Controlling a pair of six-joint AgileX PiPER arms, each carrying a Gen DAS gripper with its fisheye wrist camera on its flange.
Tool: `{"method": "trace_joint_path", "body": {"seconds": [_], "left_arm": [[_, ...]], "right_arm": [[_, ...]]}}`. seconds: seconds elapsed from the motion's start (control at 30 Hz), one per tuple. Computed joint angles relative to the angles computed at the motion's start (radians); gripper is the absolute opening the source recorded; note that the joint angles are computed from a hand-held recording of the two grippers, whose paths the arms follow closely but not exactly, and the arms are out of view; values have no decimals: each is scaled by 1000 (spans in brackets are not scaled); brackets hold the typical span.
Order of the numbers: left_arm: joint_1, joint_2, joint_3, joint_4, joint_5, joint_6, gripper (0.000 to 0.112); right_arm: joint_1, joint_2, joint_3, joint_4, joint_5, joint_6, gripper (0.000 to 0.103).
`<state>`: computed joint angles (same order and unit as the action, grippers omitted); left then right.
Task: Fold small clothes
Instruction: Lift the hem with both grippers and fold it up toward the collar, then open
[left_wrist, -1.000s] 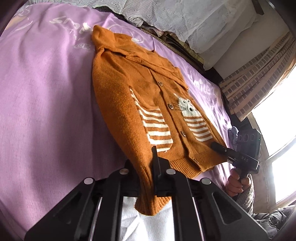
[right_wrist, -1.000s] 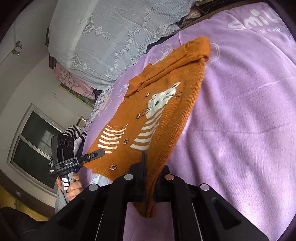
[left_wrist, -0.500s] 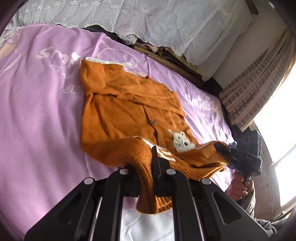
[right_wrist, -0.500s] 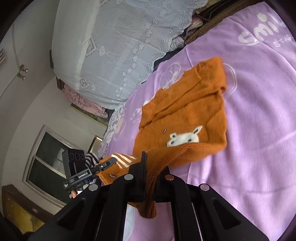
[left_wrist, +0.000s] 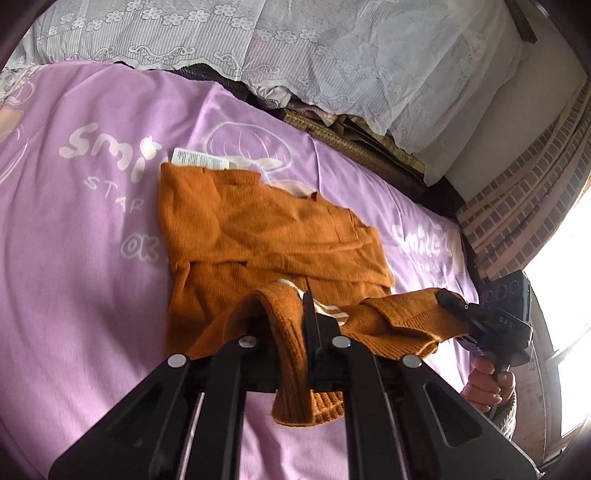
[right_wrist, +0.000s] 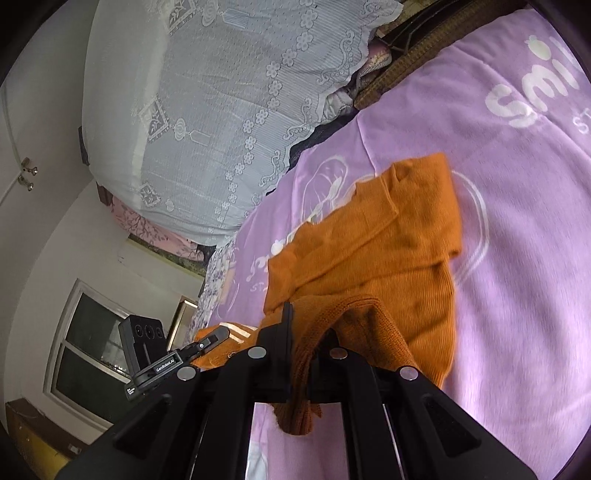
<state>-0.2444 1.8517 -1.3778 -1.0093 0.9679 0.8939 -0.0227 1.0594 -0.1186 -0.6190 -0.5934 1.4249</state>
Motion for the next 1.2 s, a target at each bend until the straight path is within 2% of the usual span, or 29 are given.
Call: {"method": "trace_joint_path", "body": {"seconds": [0.17,0.5,0.77,0.83,0.93,0.97,1.0,1.03,1.1,1.13,1.2], "left_arm": [[-3,85,-131,-20,25,-52,8],[-48,280,-425,30,38,-214,8],[-83,511,-706,121,58,-382,9],[-78,571,-764,127,81,-421,12],[-57,623,-823,90,140,-432,13],[-49,608,-802,64,141,-404,14],[-40,567,-741,36,119,-357,20],[-35,525,-683,21,96,-318,25],[-29,433,-558,-4,26,-245,52],[-27,392,-502,-15,-13,-214,60],[-14,335,-432,-44,-36,-158,60]], "right_arm": [[-114,109,-70,-97,-83,46,5],[-219,365,-204,-119,-190,22,5],[-255,588,-341,-99,-181,-2,6],[-250,645,-366,-75,-165,-17,8],[-286,679,-358,-110,-232,-14,11],[-291,663,-342,-103,-248,-27,19],[-297,642,-324,-95,-260,-46,37],[-293,598,-297,-75,-257,-76,44],[-269,516,-259,-31,-222,-127,47],[-250,463,-237,-4,-193,-154,47],[-218,391,-204,45,-164,-195,47]]}}
